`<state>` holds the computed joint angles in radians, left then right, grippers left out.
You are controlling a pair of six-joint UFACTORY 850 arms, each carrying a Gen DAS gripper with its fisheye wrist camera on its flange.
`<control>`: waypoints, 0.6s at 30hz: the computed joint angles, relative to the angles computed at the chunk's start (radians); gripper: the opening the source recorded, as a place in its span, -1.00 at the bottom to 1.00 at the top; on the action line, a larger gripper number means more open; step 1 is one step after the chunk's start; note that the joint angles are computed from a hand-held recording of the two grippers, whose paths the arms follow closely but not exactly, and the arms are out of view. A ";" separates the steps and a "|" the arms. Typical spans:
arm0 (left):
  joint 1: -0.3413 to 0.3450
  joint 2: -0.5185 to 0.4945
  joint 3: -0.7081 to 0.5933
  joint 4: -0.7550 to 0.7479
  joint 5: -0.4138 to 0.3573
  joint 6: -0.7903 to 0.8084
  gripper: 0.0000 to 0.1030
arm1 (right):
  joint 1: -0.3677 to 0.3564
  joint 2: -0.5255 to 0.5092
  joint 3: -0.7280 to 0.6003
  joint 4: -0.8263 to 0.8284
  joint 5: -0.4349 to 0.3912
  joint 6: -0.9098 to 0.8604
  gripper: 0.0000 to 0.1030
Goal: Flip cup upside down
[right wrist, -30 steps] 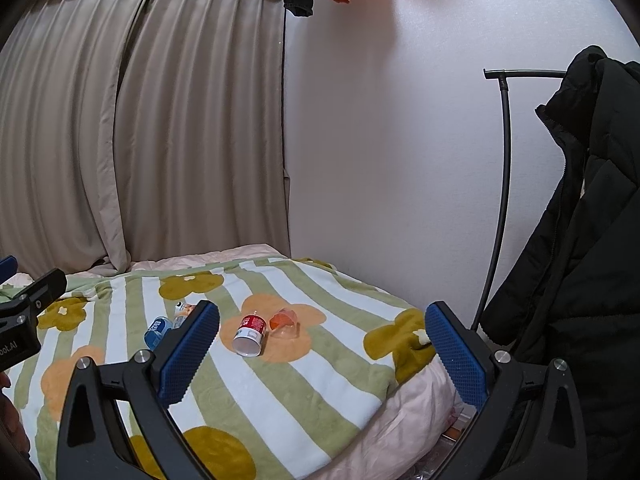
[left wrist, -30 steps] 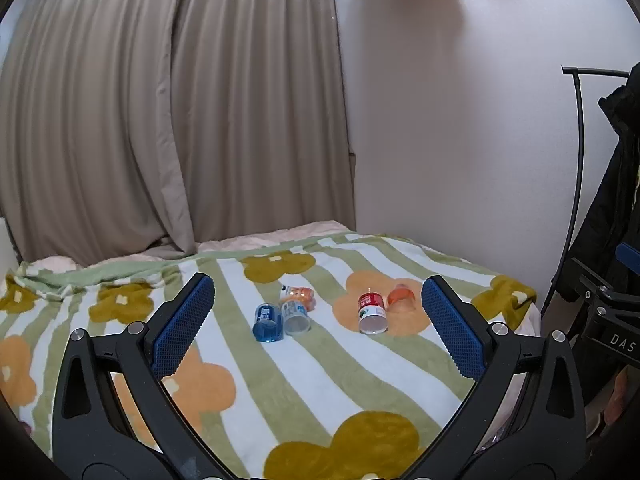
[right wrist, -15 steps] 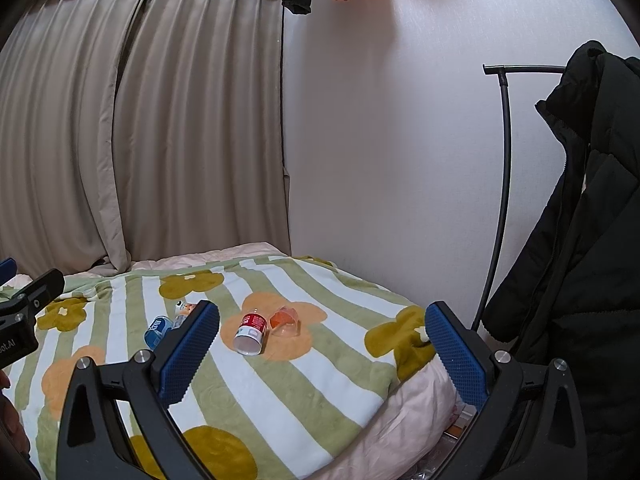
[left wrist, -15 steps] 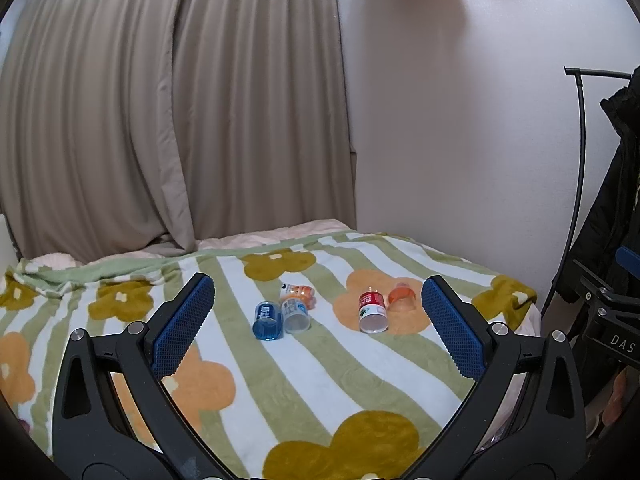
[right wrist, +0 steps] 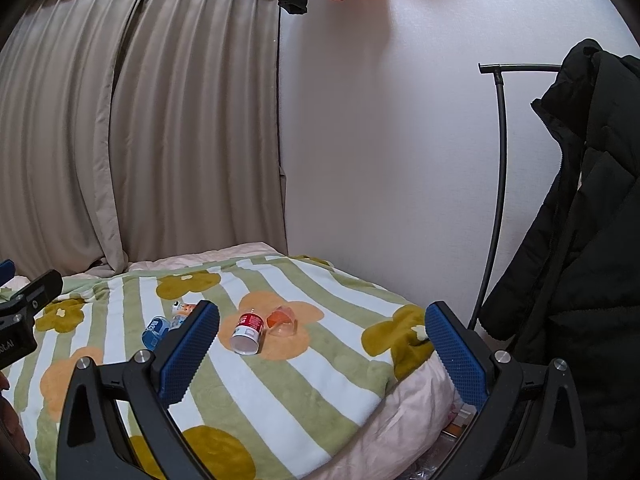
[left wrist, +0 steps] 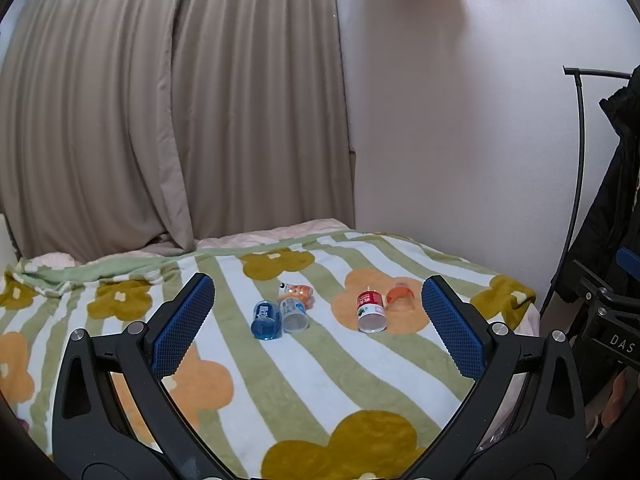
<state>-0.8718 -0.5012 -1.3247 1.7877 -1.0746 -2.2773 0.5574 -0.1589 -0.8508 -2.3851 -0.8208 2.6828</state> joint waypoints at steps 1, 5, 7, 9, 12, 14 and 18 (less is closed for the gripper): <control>0.000 0.000 0.001 0.001 0.000 -0.001 1.00 | 0.001 0.002 0.002 -0.001 0.000 0.002 1.00; 0.000 -0.001 0.000 0.001 0.002 -0.002 1.00 | -0.007 0.000 -0.004 -0.008 0.008 0.005 1.00; 0.001 -0.003 -0.001 0.000 0.006 -0.001 1.00 | -0.006 -0.001 -0.004 -0.005 0.008 0.001 1.00; 0.006 -0.007 -0.009 -0.003 0.018 0.004 1.00 | -0.007 -0.001 -0.003 -0.008 0.009 0.006 1.00; 0.028 -0.010 -0.022 -0.006 0.054 0.012 1.00 | -0.009 -0.002 -0.007 -0.008 0.020 0.001 1.00; 0.059 -0.004 -0.027 0.000 0.104 0.011 1.00 | -0.014 -0.007 -0.019 -0.007 0.036 -0.012 1.00; 0.143 -0.018 -0.071 -0.007 0.214 0.062 1.00 | -0.034 -0.026 -0.044 -0.027 0.069 -0.012 1.00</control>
<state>-0.7290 -0.5190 -1.3952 1.7807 -0.8609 -2.2154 0.5236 -0.1850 -0.8952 -2.4124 -0.7519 2.6708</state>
